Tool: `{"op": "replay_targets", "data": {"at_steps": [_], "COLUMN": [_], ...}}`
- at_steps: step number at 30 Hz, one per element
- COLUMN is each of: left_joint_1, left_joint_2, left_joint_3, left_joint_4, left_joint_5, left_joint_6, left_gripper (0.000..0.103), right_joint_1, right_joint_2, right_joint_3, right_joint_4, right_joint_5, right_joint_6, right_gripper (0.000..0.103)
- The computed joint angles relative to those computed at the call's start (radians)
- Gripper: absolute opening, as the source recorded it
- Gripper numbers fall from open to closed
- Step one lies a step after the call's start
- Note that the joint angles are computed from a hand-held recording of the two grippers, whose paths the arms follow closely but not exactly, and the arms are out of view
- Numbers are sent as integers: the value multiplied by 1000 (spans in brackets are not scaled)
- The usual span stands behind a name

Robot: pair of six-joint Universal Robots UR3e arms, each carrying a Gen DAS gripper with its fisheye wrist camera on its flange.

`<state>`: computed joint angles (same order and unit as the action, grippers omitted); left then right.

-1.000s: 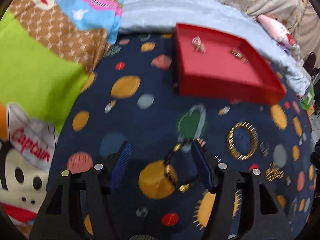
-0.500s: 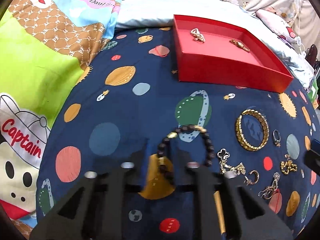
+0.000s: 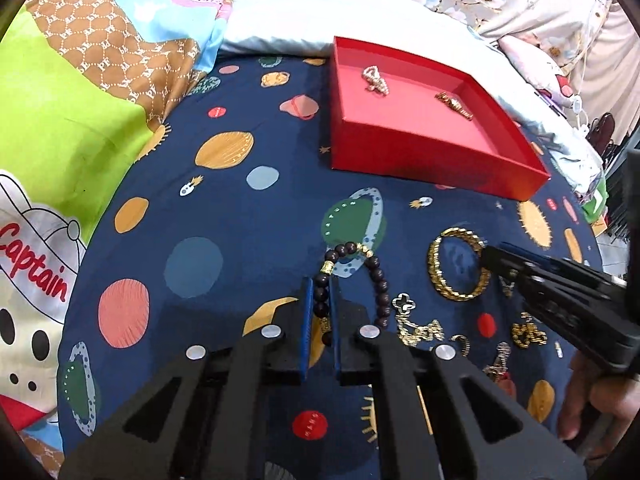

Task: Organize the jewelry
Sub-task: 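Grasp the black bead bracelet with the left tool while the right tool grasps the gold bangle, then lower bead bracelet and gold bangle into the red tray and open both tools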

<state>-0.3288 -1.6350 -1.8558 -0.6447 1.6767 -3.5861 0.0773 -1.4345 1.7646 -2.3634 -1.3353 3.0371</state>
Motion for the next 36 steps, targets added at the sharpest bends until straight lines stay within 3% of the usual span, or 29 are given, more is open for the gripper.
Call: {"op": "replay_targets", "data": {"at_steps": [4,7,16,24,30,36], "left_joint_1": [-4,-4,-22,-40,-13,40], "left_joint_2": [16,30,87,62,-58,-293], "left_joint_3": [13,19,72,244,458,710], "left_joint_4": [-14,-25,-77,-132,-126,-107], "left_joint_5": [-11,-21,-33,-46,-76,-122], "left_joint_6": [5,4,20,80,126,138], "left_gripper": [7,7,7,7,7,7], "right_joint_1": [22,31,-78,-197,-219,-180], "right_joint_2": [33,25,-166,-278,-173,66], "right_joint_3": [-21,-16,65,36,-110,-349], "right_joint_4": [-8,-20,16,99,94,81], "right_joint_5": [-14,-23,76,135,116,61], "right_joint_6": [-7,-11,-10,-36,-40,-10], "right_gripper": [4,4,3,3,3,3]}}
